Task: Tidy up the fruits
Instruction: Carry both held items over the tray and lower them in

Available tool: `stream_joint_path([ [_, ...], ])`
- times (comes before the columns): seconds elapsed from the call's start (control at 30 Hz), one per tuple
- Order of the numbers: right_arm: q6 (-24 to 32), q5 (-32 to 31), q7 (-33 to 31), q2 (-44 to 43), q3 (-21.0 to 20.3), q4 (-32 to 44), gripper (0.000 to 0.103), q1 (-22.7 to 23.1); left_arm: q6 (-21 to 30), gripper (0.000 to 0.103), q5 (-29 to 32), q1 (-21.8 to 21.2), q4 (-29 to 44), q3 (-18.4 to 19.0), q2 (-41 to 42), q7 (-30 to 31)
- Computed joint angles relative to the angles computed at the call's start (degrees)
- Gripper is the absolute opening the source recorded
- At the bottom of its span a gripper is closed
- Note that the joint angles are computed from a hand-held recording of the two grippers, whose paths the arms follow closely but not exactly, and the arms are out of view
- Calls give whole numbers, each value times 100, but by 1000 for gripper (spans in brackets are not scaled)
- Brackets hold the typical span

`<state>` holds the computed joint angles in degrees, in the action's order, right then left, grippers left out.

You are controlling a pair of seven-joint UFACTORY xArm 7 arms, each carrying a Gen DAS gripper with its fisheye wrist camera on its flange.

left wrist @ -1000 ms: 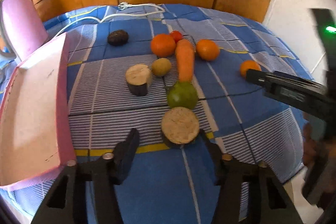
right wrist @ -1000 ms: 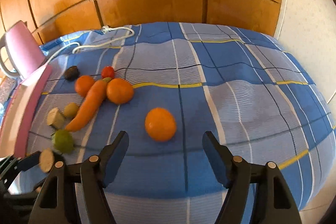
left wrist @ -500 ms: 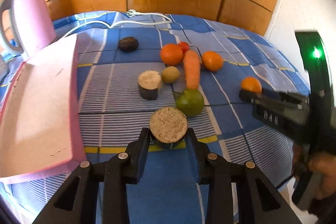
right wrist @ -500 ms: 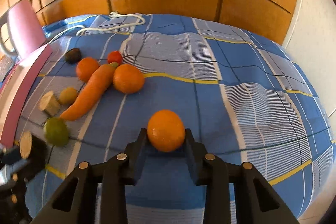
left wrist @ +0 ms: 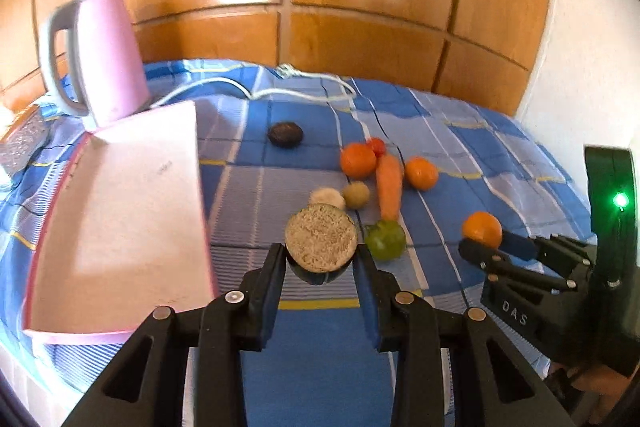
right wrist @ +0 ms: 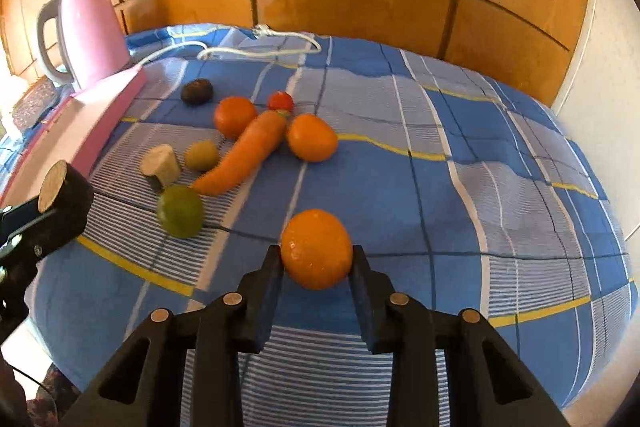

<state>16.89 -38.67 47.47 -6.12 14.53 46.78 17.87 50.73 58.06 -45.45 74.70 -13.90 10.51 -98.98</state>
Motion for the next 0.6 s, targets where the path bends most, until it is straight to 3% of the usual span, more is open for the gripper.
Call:
stream_joint_path([
  [0.17, -83, 133, -311, -35, 84, 145, 33, 141, 264, 35, 6, 126, -415, -70, -505, -419],
  [0.27, -145, 480, -807, 90, 107, 360, 33, 334, 613, 35, -105, 281, -673, -197, -818, -590],
  [0.53, -106, 1356, -2074, 799, 178, 1286, 33, 1021, 1145, 35, -673, 962, -1684, -513, -1830, -971],
  [0.6, -25, 1212, -2106, 1052, 155, 1630, 33, 1256, 1257, 35, -839, 1129, -1893, -586, -2027, -942],
])
